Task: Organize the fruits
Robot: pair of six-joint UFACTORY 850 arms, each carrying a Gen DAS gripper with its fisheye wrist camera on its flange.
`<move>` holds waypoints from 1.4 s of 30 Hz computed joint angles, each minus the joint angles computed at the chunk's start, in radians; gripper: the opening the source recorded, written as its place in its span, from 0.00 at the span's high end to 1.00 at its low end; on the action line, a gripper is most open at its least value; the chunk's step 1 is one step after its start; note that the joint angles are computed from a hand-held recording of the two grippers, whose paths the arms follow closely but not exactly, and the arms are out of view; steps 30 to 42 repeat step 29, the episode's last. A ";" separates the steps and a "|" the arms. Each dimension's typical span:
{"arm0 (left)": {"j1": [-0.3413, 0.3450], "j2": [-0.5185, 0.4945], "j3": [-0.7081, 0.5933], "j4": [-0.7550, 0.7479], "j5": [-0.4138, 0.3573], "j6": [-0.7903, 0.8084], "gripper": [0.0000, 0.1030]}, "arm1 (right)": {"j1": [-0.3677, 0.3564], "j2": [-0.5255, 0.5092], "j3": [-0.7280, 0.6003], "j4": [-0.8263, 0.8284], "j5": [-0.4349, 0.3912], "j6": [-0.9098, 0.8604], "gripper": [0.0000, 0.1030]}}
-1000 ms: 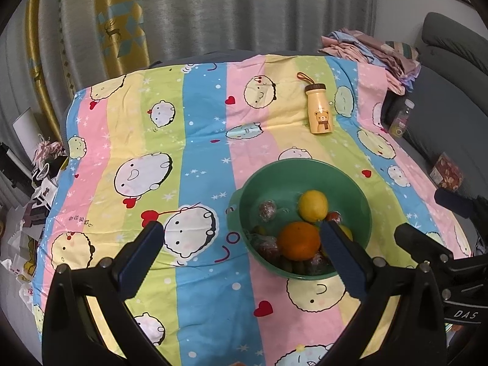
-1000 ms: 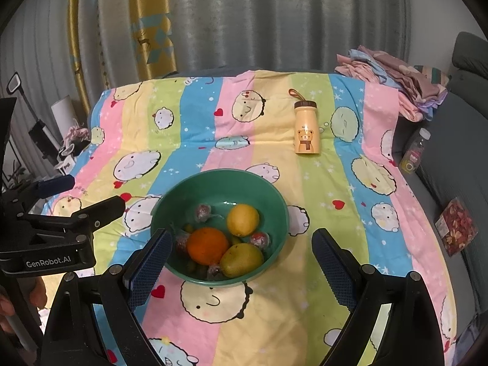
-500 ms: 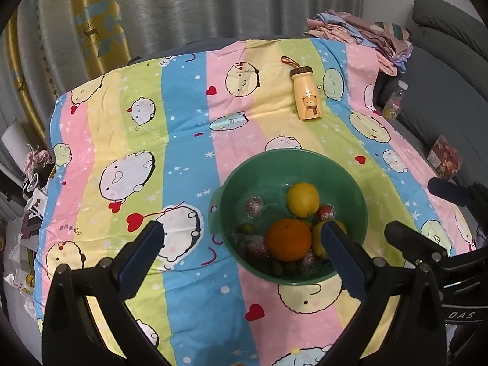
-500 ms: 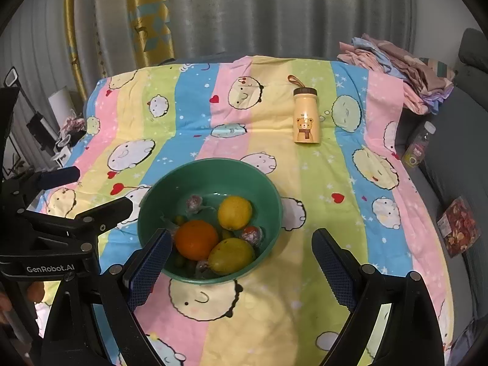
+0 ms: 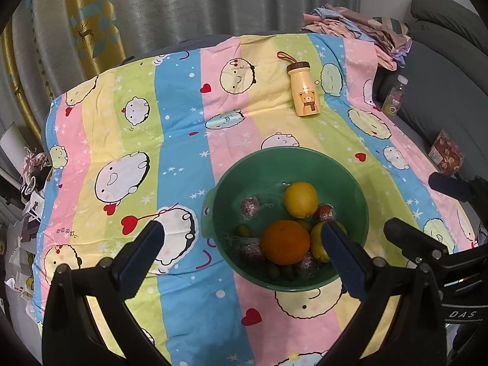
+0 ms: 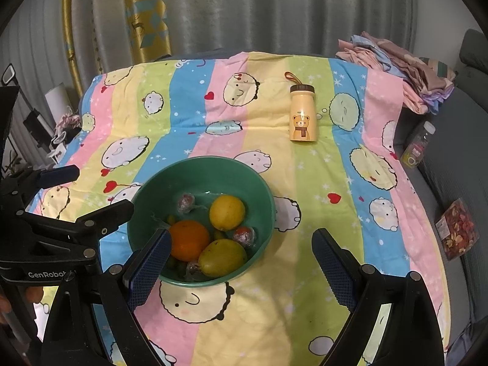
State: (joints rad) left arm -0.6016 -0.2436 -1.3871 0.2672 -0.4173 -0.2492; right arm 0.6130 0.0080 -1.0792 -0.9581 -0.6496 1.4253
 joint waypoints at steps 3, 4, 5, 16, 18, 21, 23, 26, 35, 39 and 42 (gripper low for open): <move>0.001 -0.004 -0.003 -0.005 0.002 0.001 0.00 | 0.000 0.000 0.000 0.000 0.002 -0.001 0.10; 0.001 -0.006 -0.005 -0.004 0.000 0.001 0.00 | -0.002 -0.001 0.000 0.000 0.003 -0.002 0.10; 0.000 -0.007 -0.007 -0.001 -0.002 -0.001 0.00 | -0.001 -0.002 0.000 -0.002 0.002 -0.001 0.10; 0.004 -0.013 -0.012 0.002 -0.002 -0.003 0.00 | -0.004 -0.013 -0.005 -0.003 0.008 -0.004 0.10; 0.005 -0.015 -0.013 0.001 -0.003 -0.003 0.00 | -0.005 -0.014 -0.003 -0.003 0.009 -0.006 0.10; 0.005 -0.014 -0.012 0.003 -0.003 -0.006 0.00 | -0.003 -0.015 -0.007 -0.002 0.005 -0.006 0.10; 0.005 -0.013 -0.010 0.011 0.002 -0.013 0.00 | -0.002 -0.015 -0.008 -0.002 0.003 -0.005 0.10; 0.006 -0.013 -0.008 0.033 0.006 -0.035 0.00 | -0.004 -0.015 -0.005 -0.001 0.008 -0.010 0.10; 0.010 -0.018 -0.016 0.023 -0.003 -0.029 0.00 | -0.005 -0.025 -0.012 -0.001 0.010 -0.017 0.10; 0.010 -0.018 -0.016 0.023 -0.003 -0.029 0.00 | -0.005 -0.025 -0.012 -0.001 0.010 -0.017 0.10; 0.010 -0.018 -0.016 0.023 -0.003 -0.029 0.00 | -0.005 -0.025 -0.012 -0.001 0.010 -0.017 0.10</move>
